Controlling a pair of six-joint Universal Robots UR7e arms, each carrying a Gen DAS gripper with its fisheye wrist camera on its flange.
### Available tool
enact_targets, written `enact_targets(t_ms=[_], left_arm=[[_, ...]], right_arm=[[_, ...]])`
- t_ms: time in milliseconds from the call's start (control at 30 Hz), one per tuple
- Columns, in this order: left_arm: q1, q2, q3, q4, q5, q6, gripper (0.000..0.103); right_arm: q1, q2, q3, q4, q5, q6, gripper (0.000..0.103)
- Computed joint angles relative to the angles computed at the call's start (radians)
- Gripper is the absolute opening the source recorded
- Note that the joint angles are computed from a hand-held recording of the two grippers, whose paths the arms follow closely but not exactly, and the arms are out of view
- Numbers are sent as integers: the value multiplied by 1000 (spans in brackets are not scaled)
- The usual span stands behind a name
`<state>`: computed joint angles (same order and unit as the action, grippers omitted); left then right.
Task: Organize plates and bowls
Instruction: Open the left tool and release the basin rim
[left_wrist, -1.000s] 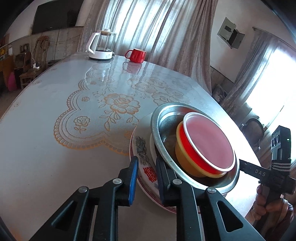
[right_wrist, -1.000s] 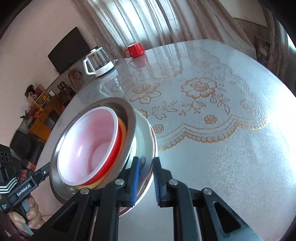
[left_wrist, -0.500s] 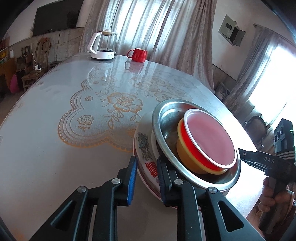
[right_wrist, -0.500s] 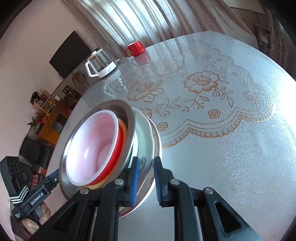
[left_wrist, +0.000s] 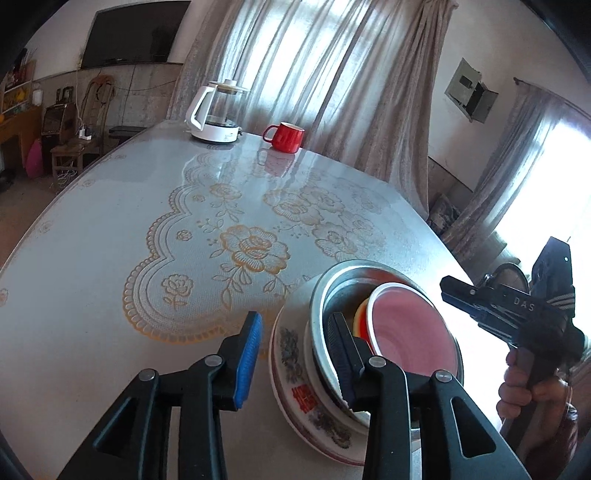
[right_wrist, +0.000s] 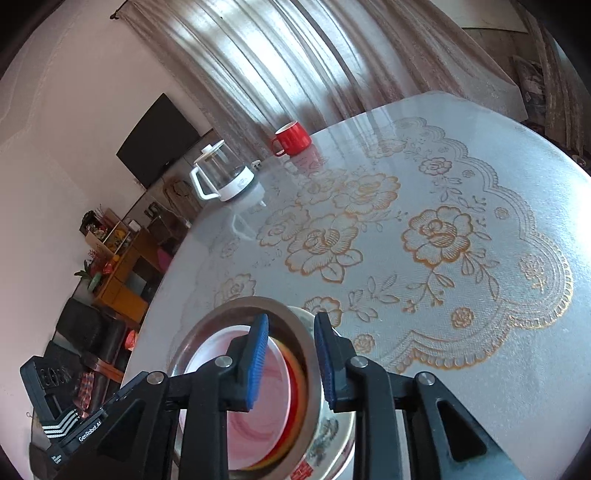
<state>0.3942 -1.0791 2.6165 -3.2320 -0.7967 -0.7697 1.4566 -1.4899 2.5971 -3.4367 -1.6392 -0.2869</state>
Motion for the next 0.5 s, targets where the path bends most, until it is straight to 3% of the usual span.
enact_targets(t_ms=[233, 400, 500], left_arm=[[18, 69, -34, -26, -69, 94, 36], [-6, 84, -36, 0, -54, 77, 35], [-7, 79, -31, 3, -56, 70, 35]], right_arm=[[30, 77, -38, 10, -17, -16, 25], [31, 78, -32, 17, -19, -26, 25], [39, 83, -22, -36, -26, -26, 25]])
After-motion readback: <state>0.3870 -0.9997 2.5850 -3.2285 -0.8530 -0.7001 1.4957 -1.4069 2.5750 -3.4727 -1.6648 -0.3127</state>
